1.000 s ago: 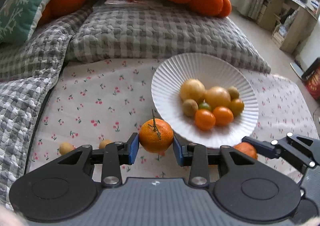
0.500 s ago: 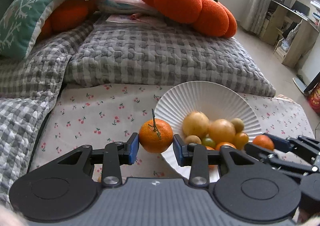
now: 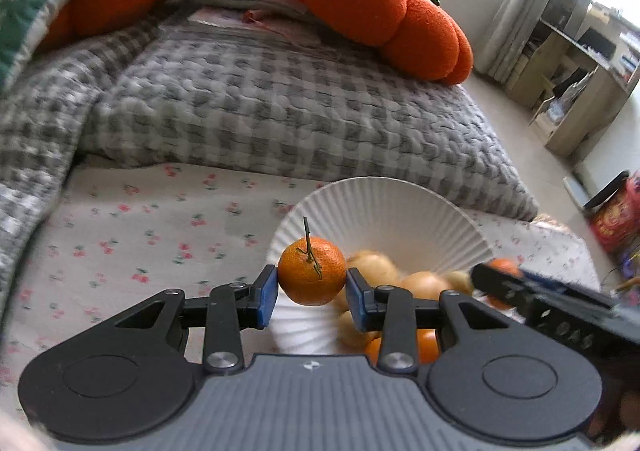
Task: Organize fruits
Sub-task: 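Carry both held mandarins over the white plate with both tools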
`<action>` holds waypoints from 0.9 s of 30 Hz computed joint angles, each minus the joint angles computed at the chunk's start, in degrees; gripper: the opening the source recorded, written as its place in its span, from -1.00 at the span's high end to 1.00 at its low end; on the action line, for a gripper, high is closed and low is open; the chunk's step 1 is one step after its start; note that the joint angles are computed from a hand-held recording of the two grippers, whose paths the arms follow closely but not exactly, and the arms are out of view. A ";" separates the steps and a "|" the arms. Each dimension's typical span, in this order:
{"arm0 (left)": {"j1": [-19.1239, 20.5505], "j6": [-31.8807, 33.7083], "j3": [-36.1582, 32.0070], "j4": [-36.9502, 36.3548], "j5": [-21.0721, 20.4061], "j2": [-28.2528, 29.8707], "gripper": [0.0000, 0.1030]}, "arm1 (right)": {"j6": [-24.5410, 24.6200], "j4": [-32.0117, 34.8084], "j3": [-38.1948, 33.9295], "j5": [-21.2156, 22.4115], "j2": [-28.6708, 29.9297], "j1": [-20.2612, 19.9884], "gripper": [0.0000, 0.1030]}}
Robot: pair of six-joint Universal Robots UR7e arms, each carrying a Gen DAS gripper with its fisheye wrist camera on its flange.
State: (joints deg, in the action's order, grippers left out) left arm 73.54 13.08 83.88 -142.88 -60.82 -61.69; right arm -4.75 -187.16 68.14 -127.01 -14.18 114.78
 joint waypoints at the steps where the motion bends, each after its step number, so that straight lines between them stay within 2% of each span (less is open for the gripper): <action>1: 0.02 -0.14 -0.22 -0.09 -0.15 0.45 0.39 | -0.08 -0.05 -0.35 -0.21 0.21 -0.01 0.35; 5: 0.08 0.20 -1.90 -1.32 -1.14 2.46 0.39 | -0.80 -1.21 -1.68 0.02 0.82 -0.24 0.35; 9: 1.40 -2.33 -5.92 -0.90 -6.49 5.27 0.39 | -0.11 -0.76 -3.95 1.32 2.20 -0.87 0.35; 14: 2.46 -3.82 -8.65 -0.11 -9.09 7.68 0.39 | -4.99 -1.57 -8.41 2.92 5.18 -0.86 0.35; 21: 3.05 -1.51 -9.55 0.03 -8.41 8.90 0.38 | -5.48 0.39 -11.30 3.39 7.13 -1.19 0.35; 27: 3.71 -2.84 -10.03 1.01 -9.86 8.78 0.38 | -4.94 0.75 -11.33 4.95 7.10 -1.41 0.33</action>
